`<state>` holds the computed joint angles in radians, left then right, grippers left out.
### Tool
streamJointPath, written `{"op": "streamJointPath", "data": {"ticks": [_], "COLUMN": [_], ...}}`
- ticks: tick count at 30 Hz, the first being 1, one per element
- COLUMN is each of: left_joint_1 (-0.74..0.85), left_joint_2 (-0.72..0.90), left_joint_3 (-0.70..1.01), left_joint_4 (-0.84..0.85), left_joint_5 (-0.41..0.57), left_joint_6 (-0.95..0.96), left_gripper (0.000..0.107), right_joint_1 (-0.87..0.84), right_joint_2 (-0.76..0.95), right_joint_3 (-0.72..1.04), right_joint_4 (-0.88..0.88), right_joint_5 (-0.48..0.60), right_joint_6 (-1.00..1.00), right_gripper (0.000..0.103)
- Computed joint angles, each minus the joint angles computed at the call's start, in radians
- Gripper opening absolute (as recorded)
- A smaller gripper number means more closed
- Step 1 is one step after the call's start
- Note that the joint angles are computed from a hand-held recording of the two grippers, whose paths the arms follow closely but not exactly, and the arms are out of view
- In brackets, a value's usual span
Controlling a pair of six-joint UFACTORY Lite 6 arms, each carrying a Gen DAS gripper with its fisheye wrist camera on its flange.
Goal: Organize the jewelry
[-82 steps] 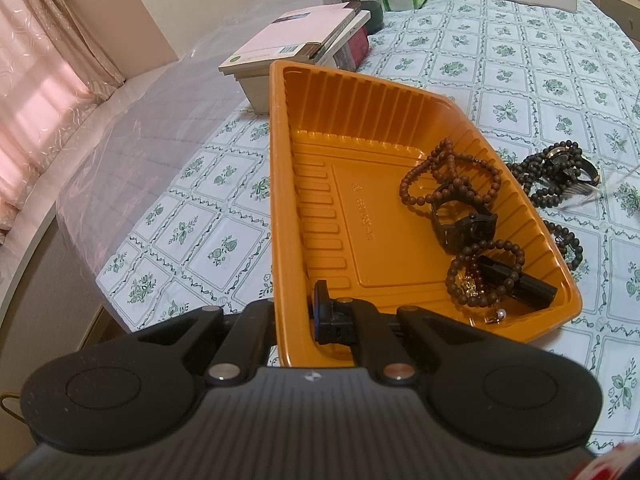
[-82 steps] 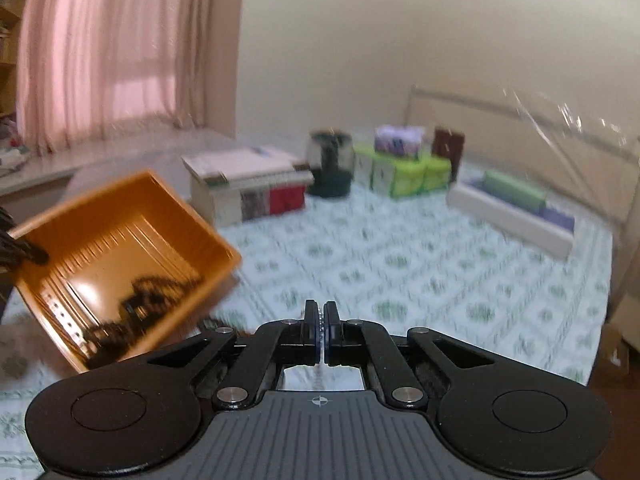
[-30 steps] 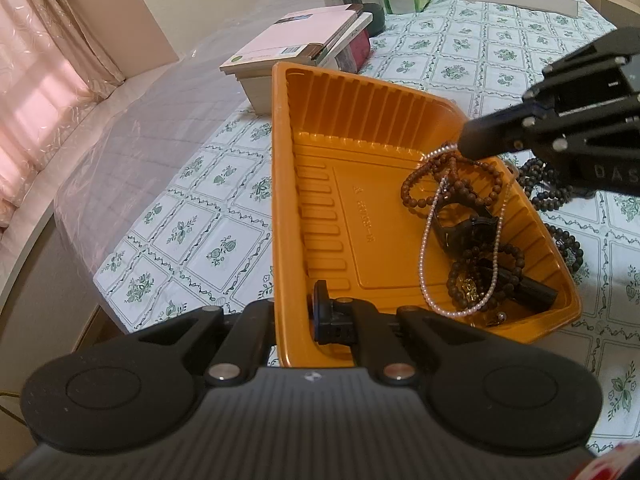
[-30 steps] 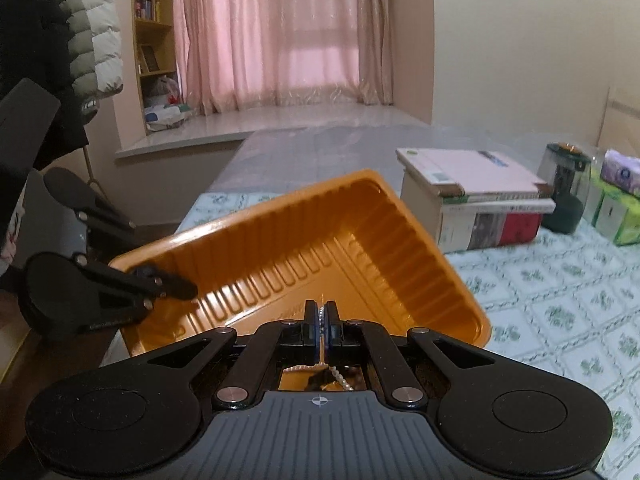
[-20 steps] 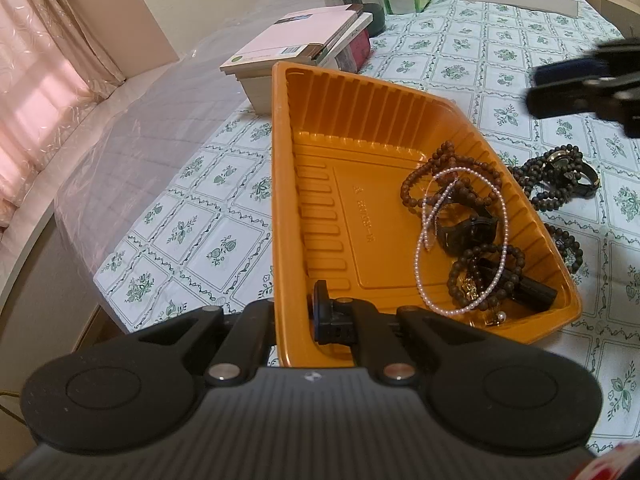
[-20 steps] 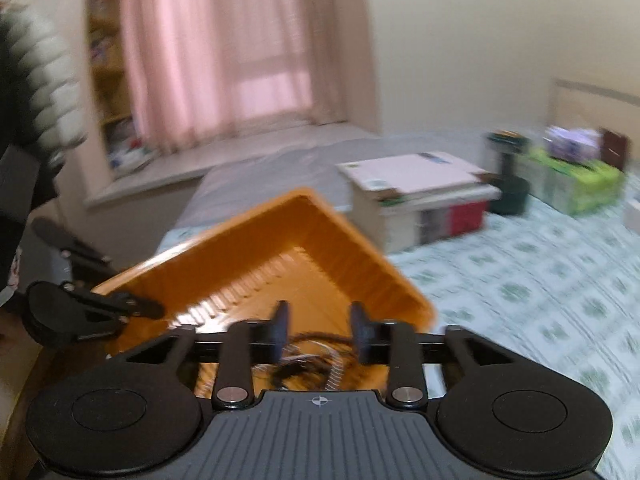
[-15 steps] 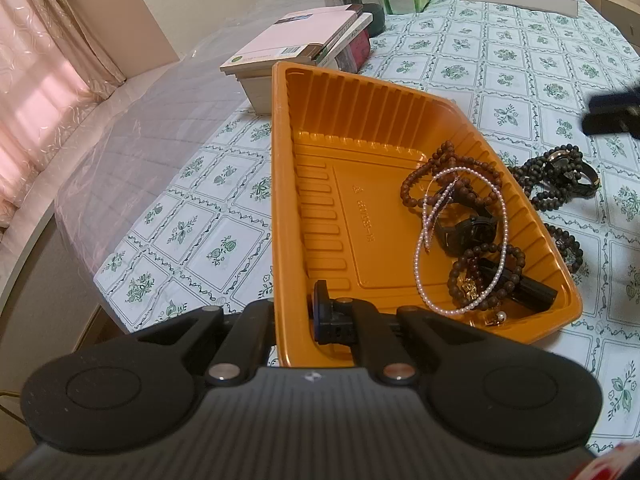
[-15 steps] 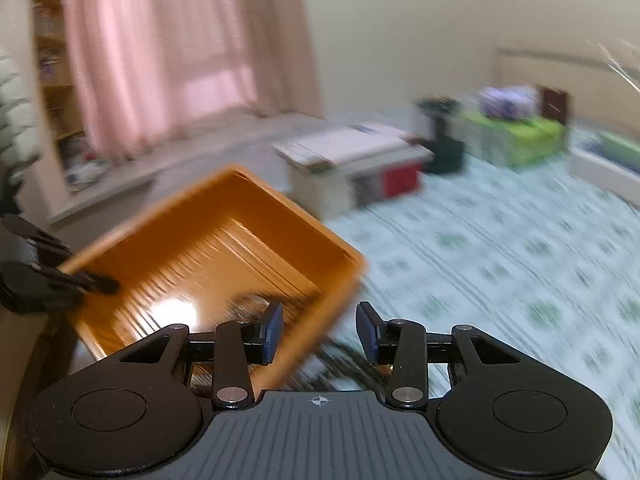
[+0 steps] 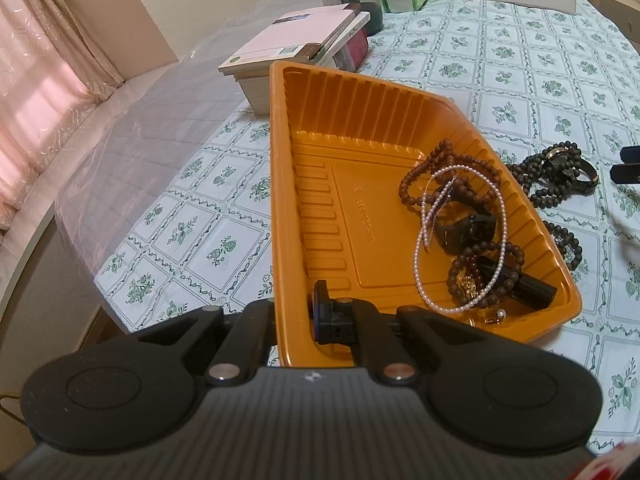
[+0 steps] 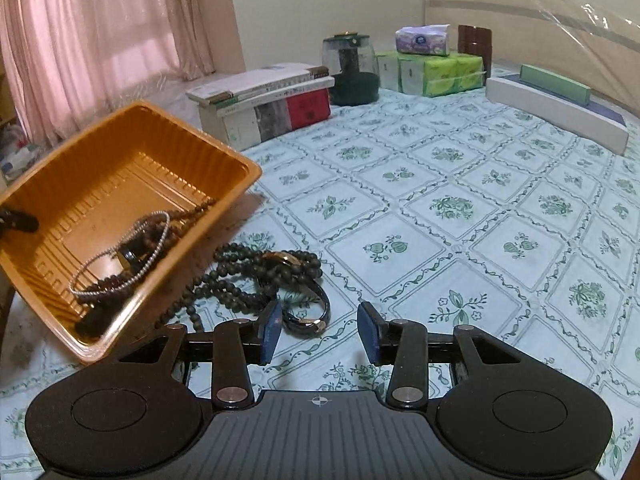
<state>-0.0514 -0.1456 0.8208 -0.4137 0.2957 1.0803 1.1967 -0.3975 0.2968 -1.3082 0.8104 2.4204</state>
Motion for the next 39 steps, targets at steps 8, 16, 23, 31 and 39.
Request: {"op": "streamJointPath", "data": {"ticks": [8,16,23,31,39], "left_joint_1": [-0.009,-0.010,-0.011,-0.009,-0.012], "left_joint_2": [0.008,0.009,0.009,-0.008,-0.012], "left_joint_3": [0.004,0.004,0.004,-0.002,-0.005], "left_joint_4": [0.044,0.047,0.049,0.042,0.045], "left_joint_5": [-0.008,-0.008,-0.008,-0.004,-0.006], "left_joint_6": [-0.046,-0.049,-0.052,-0.042,-0.045], "left_gripper": [0.002,0.002,0.002,0.002,0.002], "right_joint_1": [-0.192,-0.322,-0.251,-0.013,0.246], "right_joint_2": [0.212,0.385,0.315,0.115,-0.077], "right_joint_3": [0.079,0.159,0.116,0.033,-0.053], "right_joint_4": [-0.232,-0.457,-0.338,0.065,0.387], "right_joint_5": [-0.184,-0.284,-0.257,-0.096,0.144], "right_joint_6": [-0.016,0.030,-0.018,-0.227,-0.276], "right_gripper": [0.042,0.042,0.028,0.026,0.026]}}
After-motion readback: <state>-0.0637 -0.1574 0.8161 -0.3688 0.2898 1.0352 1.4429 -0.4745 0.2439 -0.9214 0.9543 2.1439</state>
